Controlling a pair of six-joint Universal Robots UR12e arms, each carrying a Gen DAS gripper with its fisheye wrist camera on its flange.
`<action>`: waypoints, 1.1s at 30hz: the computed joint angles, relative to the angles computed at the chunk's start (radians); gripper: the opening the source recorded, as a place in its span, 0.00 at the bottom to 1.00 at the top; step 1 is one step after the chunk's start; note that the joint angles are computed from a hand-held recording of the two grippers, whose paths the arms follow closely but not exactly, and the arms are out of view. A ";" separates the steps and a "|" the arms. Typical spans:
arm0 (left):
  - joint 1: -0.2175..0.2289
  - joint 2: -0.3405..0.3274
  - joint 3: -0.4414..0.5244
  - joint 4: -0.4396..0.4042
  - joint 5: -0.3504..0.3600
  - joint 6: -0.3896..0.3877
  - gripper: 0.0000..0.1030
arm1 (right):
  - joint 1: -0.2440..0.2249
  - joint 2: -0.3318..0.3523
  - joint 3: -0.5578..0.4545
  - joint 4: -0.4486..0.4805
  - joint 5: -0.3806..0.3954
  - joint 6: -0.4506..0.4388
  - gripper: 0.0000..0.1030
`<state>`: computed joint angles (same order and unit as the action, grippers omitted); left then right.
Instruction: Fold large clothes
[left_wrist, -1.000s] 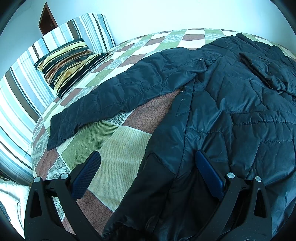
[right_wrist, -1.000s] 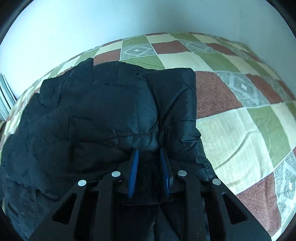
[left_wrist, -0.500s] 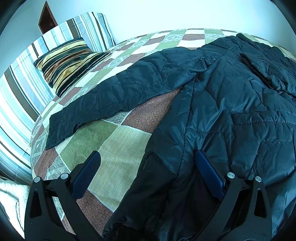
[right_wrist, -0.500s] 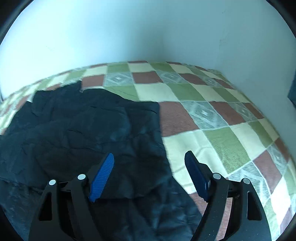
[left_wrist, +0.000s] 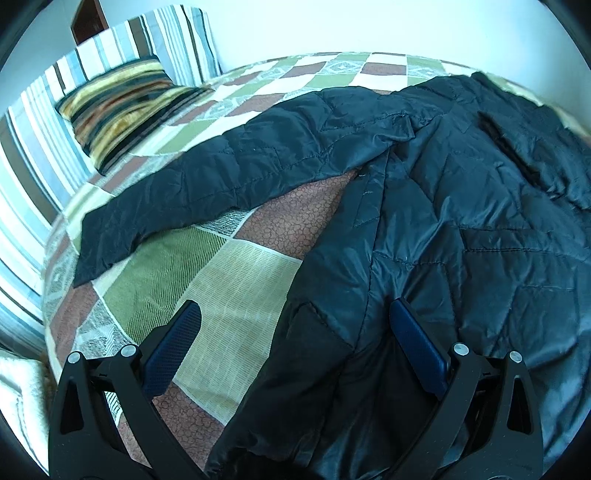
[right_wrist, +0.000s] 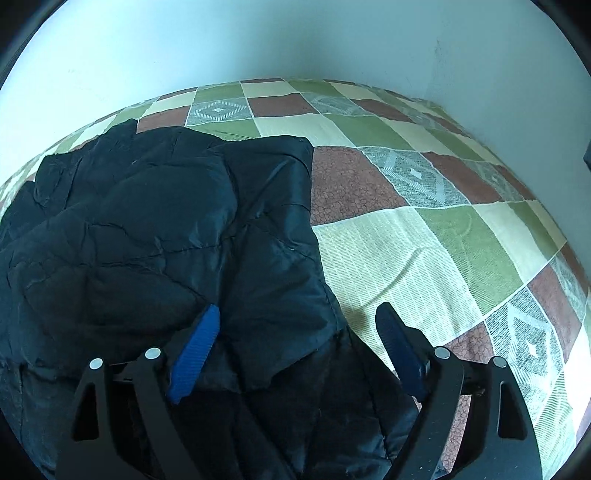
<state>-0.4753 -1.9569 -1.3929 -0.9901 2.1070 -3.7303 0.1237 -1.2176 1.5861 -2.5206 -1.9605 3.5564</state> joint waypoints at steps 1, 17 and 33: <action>0.005 0.011 -0.012 0.014 -0.022 0.001 0.98 | 0.004 0.002 -0.003 0.003 -0.013 -0.004 0.82; 0.231 0.282 -0.330 0.216 -0.194 -0.353 0.98 | 0.016 0.007 -0.010 0.011 -0.060 -0.011 0.84; 0.372 0.289 -0.454 0.568 -0.468 -0.434 0.61 | 0.024 0.012 -0.015 0.015 -0.087 -0.011 0.85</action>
